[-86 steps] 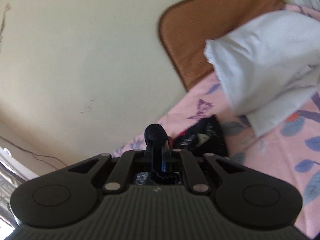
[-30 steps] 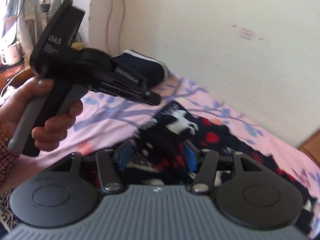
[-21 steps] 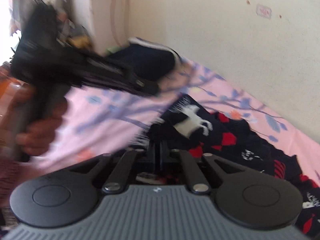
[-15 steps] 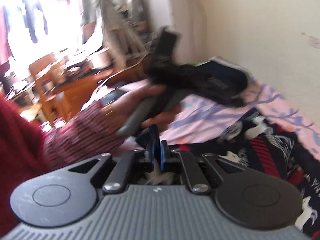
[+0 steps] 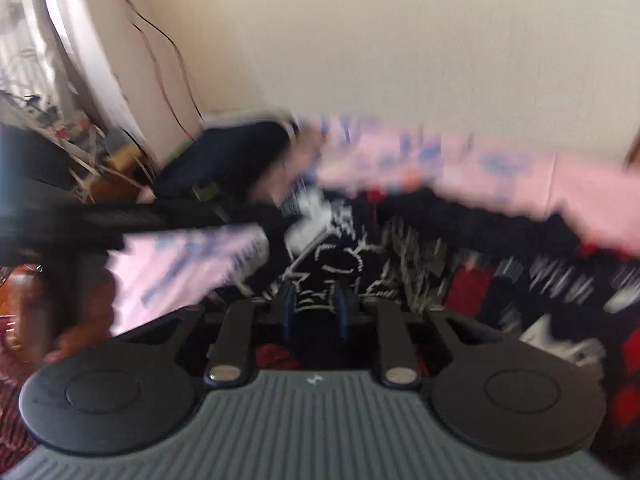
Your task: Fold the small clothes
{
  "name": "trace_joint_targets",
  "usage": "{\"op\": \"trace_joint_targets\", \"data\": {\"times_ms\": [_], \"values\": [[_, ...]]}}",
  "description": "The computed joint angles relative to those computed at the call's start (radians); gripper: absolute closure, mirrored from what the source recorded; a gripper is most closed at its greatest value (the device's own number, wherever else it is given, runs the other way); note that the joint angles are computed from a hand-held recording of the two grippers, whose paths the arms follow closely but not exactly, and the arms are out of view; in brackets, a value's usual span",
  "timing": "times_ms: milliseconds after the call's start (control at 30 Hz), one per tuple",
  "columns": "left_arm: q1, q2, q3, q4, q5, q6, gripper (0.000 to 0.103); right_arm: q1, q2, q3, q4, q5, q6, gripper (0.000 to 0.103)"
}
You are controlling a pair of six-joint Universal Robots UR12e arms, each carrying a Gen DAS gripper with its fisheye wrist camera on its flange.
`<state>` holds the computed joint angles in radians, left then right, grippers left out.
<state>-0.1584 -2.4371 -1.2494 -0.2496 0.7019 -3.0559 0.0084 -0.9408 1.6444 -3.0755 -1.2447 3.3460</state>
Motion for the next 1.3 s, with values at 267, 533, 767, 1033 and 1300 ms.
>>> {"op": "trace_joint_targets", "data": {"times_ms": [267,533,767,1033,1300], "values": [[-0.006,0.014,-0.021,-0.124,-0.172,0.146,0.061,-0.042,-0.135,0.165,-0.181,-0.130,0.023,0.075],[-0.047,0.034,-0.041,-0.248,-0.032,0.349,0.057,-0.082,-0.227,0.316,-0.158,-0.430,0.180,0.070],[-0.041,0.028,-0.034,-0.262,-0.052,0.356,0.058,-0.135,-0.188,0.301,-0.135,-0.327,0.318,0.056],[-0.044,0.032,-0.034,-0.267,-0.042,0.368,0.058,-0.082,-0.274,0.357,-0.284,-0.457,0.334,0.096],[-0.038,0.033,-0.005,-0.322,-0.192,0.297,0.057,0.013,-0.376,0.468,-0.276,-0.484,0.354,0.096]]}}
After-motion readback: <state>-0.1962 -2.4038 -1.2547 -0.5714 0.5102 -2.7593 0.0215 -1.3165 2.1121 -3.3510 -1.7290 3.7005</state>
